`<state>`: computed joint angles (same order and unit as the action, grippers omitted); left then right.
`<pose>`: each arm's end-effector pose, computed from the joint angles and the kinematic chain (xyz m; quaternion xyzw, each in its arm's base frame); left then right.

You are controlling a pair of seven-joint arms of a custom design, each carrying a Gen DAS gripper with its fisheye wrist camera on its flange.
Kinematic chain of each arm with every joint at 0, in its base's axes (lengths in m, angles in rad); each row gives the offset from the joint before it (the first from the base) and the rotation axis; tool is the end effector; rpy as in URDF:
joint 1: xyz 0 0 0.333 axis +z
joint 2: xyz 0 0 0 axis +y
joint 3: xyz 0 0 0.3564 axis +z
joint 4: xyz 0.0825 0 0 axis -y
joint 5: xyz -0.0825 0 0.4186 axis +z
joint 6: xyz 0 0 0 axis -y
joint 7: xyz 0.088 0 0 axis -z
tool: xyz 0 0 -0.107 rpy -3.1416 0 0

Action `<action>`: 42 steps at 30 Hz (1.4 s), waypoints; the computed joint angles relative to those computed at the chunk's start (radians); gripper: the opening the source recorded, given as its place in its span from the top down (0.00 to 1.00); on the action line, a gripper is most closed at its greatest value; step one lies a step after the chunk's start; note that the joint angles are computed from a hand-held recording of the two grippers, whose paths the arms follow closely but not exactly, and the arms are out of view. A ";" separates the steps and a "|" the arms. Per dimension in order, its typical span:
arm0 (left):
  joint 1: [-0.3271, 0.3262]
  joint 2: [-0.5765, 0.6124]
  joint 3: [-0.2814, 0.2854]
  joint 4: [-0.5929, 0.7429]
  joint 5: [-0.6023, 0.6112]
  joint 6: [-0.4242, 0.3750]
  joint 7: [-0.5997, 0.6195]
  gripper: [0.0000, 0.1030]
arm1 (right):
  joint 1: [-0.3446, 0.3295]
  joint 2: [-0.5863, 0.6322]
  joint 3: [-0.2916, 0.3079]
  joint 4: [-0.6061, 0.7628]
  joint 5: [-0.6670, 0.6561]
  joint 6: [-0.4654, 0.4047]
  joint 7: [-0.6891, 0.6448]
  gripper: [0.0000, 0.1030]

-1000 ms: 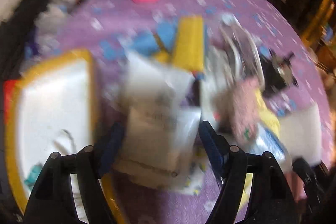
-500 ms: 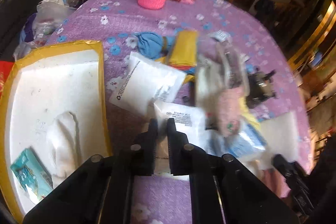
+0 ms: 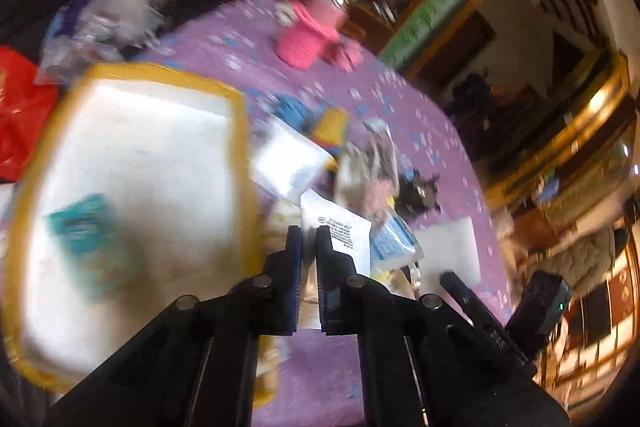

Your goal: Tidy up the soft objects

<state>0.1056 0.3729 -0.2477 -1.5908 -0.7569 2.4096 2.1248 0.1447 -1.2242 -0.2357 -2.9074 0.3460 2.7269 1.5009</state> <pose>0.7449 -0.0831 0.5012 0.5833 -0.7085 0.3968 0.0167 0.2606 -0.0512 0.5755 -0.5263 0.6675 -0.1720 0.4978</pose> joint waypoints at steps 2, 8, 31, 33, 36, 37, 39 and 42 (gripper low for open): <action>0.032 -0.043 0.003 -0.049 -0.058 0.036 0.030 0.96 | 0.034 -0.016 0.035 0.017 -0.003 -0.001 -0.001 0.84; 0.060 -0.057 0.051 -0.067 -0.078 0.103 0.011 0.96 | 0.272 0.126 0.008 0.140 0.057 0.046 -0.053 0.86; 0.075 0.098 0.015 0.041 0.287 0.254 -0.271 0.50 | 0.308 0.614 0.101 0.467 0.311 -0.040 -0.196 0.36; 0.095 0.029 -0.026 -0.063 0.222 0.365 -0.208 0.42 | 0.287 0.543 0.115 0.405 0.296 -0.015 -0.205 0.33; 0.148 -0.060 -0.114 -0.168 0.060 0.407 -0.033 0.42 | 0.277 0.390 0.096 0.282 0.273 -0.001 -0.225 0.28; 0.157 -0.080 -0.131 -0.185 0.010 0.387 0.017 0.42 | 0.259 0.337 0.095 0.242 0.263 -0.001 -0.211 0.27; 0.151 -0.111 -0.145 -0.207 -0.049 0.327 0.079 0.42 | 0.223 0.240 0.080 0.173 0.237 -0.015 -0.185 0.23; 0.108 -0.139 -0.135 -0.231 -0.074 0.282 0.103 0.42 | 0.134 0.147 0.071 0.106 0.181 -0.057 -0.120 0.23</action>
